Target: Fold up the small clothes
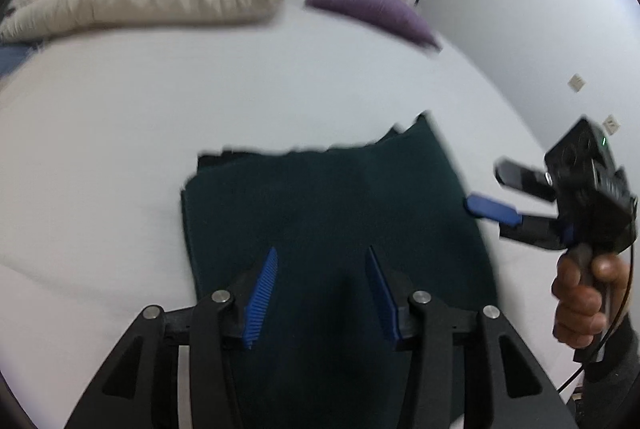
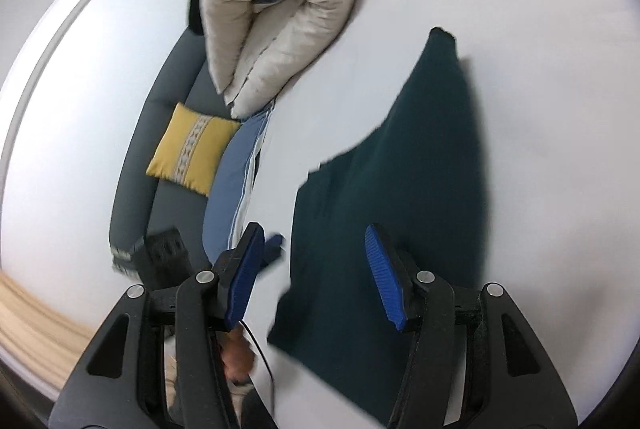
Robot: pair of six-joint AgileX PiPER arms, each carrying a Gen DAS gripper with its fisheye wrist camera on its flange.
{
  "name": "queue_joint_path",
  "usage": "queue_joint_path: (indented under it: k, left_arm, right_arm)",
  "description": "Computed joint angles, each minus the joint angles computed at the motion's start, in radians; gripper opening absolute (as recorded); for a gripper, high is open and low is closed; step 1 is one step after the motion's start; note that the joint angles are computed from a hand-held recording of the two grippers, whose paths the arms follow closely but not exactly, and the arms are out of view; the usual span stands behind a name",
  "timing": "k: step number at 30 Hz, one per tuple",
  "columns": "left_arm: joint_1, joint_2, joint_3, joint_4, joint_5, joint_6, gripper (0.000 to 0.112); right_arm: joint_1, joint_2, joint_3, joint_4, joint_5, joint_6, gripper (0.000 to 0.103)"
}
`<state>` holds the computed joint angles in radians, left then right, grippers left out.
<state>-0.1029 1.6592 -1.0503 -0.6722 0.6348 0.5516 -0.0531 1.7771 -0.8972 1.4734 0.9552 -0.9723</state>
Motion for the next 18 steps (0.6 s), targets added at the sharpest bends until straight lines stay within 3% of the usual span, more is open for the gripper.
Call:
queue_joint_path:
  k: [3, 7, 10, 14, 16, 18]
  left_arm:
    - [0.022, 0.061, 0.015, -0.099, -0.038, 0.113, 0.044]
    - [0.049, 0.068, 0.040, -0.198, -0.028, 0.223, 0.044]
    - [0.067, 0.072, 0.046, -0.235, -0.018, 0.275, 0.044]
    - [0.129, 0.041, 0.060, -0.315, 0.034, 0.331, 0.045]
    - [0.176, -0.018, 0.102, -0.340, 0.036, 0.347, 0.060]
    - [0.265, -0.079, 0.157, -0.389, 0.087, 0.384, 0.072]
  right_arm:
    - [0.014, 0.102, -0.068, 0.040, -0.031, 0.014, 0.050]
    - [0.003, 0.186, -0.112, 0.113, -0.091, -0.020, 0.050]
    - [-0.021, 0.258, -0.145, 0.167, -0.067, -0.064, 0.050]
    - [-0.048, 0.191, -0.080, 0.205, -0.116, -0.095, 0.051]
    - [-0.078, 0.124, -0.020, 0.186, -0.104, -0.121, 0.054]
    - [-0.108, 0.042, 0.043, 0.112, -0.109, -0.117, 0.060]
